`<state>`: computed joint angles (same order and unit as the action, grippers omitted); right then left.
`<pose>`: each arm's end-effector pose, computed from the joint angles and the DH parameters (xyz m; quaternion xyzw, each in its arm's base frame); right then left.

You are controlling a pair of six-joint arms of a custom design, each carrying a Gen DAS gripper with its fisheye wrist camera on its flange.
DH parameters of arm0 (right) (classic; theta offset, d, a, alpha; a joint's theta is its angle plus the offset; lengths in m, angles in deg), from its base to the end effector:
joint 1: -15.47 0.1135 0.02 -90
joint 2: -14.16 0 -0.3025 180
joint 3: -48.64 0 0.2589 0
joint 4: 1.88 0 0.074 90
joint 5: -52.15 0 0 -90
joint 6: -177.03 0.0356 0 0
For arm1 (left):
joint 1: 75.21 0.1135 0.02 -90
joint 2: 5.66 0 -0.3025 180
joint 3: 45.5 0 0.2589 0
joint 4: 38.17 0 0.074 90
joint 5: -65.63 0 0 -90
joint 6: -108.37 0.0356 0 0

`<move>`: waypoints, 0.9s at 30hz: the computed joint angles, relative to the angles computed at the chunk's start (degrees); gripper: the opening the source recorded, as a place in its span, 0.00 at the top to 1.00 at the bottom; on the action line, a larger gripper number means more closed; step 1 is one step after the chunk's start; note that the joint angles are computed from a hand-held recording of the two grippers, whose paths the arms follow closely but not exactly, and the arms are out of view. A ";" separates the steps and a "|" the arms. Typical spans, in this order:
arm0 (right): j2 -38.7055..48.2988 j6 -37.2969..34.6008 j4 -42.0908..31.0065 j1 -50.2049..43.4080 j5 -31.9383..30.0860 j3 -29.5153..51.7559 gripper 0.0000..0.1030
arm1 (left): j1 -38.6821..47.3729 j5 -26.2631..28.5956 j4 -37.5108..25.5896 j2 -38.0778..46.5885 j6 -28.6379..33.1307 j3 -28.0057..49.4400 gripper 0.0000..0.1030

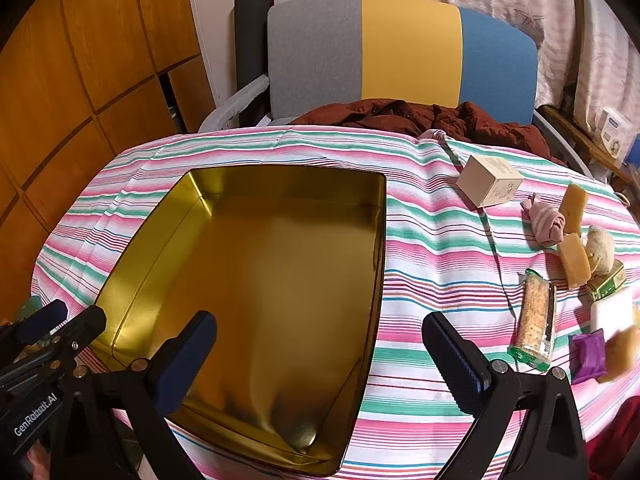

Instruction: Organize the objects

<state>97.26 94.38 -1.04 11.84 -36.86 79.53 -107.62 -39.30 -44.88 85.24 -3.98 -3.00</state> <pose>0.2103 -0.0140 0.1236 0.0931 0.9391 0.0026 0.3308 0.2233 -0.1309 0.1334 0.0441 0.9457 -0.0266 0.3210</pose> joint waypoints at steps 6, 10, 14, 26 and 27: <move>-0.42 -0.32 -0.24 -0.59 -0.36 -0.03 0.00 | -0.41 -0.77 -0.55 -0.04 -0.35 0.21 0.41; -1.21 -0.63 -0.48 -1.26 -0.70 -0.26 0.00 | -0.90 -0.62 -1.10 0.15 -1.05 0.67 0.41; -2.81 -0.94 -0.85 -2.22 -1.37 -0.83 0.00 | -1.57 -0.84 -0.95 0.08 -1.22 0.62 0.41; -12.49 -8.94 -3.38 -18.14 -7.95 -3.86 0.00 | -8.44 -2.26 -1.21 3.18 -2.38 2.96 0.41; -12.72 -10.49 -3.62 -21.56 -9.94 -4.05 0.00 | -9.10 -1.97 -0.91 3.21 -2.06 3.07 0.41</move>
<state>84.54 83.89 -4.66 -9.73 -46.80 75.49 -116.72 -41.27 -45.79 88.45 -6.04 0.07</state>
